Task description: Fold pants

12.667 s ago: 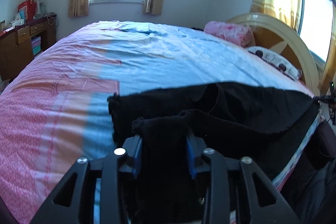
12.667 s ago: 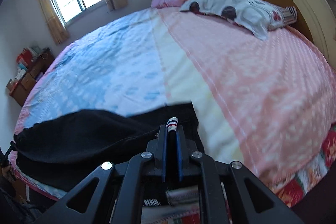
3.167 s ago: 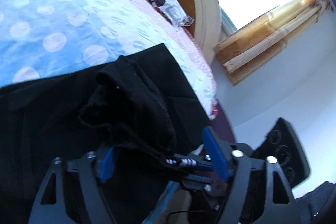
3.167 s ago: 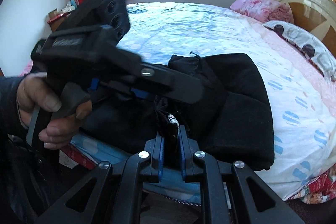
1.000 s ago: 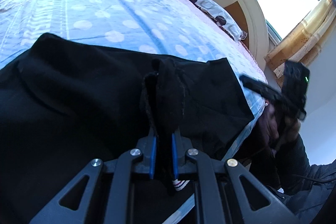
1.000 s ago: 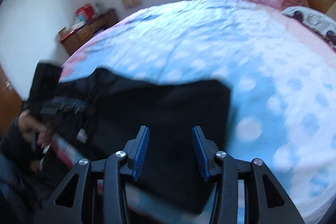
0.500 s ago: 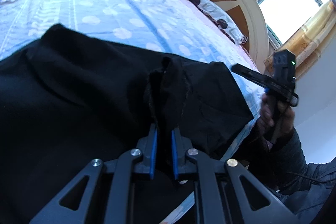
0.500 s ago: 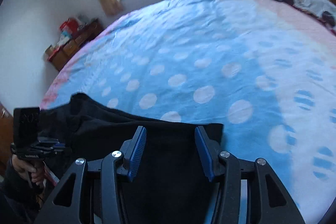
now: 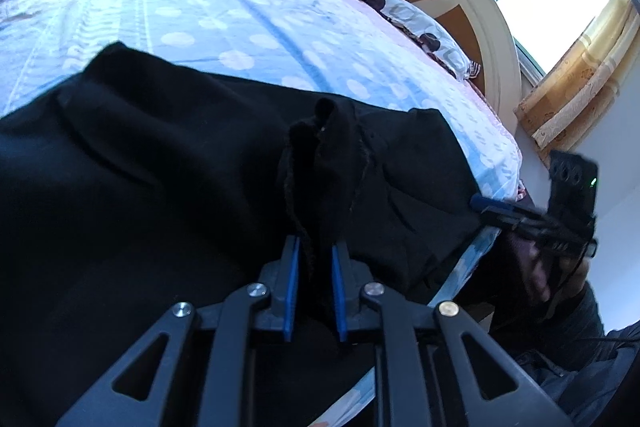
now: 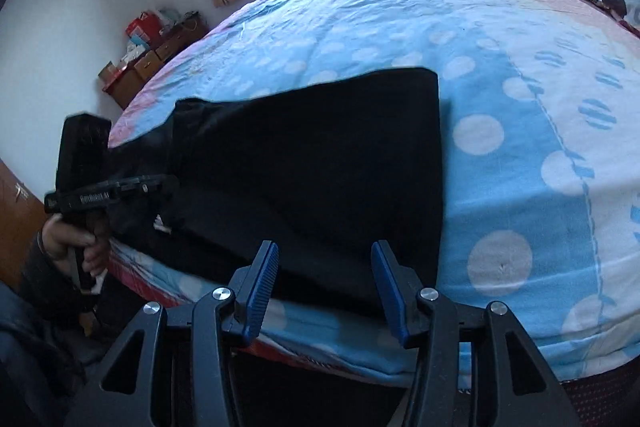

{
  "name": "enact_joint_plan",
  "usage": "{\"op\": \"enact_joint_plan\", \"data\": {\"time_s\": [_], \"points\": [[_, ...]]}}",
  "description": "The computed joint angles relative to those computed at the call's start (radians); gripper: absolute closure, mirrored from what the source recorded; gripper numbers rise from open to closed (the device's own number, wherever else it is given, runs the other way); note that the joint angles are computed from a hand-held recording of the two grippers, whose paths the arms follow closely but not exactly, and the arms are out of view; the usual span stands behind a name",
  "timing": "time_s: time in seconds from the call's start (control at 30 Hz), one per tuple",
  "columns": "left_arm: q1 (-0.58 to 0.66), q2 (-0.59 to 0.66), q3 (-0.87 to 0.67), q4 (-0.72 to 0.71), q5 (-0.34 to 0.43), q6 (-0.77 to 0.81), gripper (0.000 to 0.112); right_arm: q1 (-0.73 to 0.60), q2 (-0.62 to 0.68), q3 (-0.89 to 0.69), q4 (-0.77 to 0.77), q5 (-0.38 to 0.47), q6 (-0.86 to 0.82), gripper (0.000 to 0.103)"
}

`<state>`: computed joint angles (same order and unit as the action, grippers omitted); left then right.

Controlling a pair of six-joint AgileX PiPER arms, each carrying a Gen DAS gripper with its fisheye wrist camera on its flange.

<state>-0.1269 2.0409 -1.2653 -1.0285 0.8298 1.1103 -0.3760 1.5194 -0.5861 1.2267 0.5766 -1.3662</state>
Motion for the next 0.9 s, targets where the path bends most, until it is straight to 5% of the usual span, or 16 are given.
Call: {"op": "enact_joint_plan", "data": {"time_s": [0.13, 0.3, 0.5, 0.7, 0.9], "points": [[0.018, 0.004, 0.019, -0.056, 0.023, 0.033, 0.098, 0.049, -0.018, -0.022, 0.053, 0.040, -0.031, 0.052], [-0.002, -0.034, 0.060, -0.083, -0.021, 0.078, 0.104, 0.227, 0.058, -0.064, 0.078, -0.118, 0.014, 0.052], [0.039, -0.047, 0.060, -0.032, 0.001, 0.050, 0.107, 0.241, 0.030, -0.032, 0.226, -0.085, -0.138, 0.052], [0.049, -0.028, 0.083, -0.062, 0.002, 0.065, 0.106, 0.187, 0.152, -0.073, 0.211, -0.036, -0.099, 0.048], [0.011, -0.110, 0.135, -0.029, -0.144, 0.035, 0.069, 0.302, 0.076, -0.068, 0.287, -0.090, -0.165, 0.048]]}}
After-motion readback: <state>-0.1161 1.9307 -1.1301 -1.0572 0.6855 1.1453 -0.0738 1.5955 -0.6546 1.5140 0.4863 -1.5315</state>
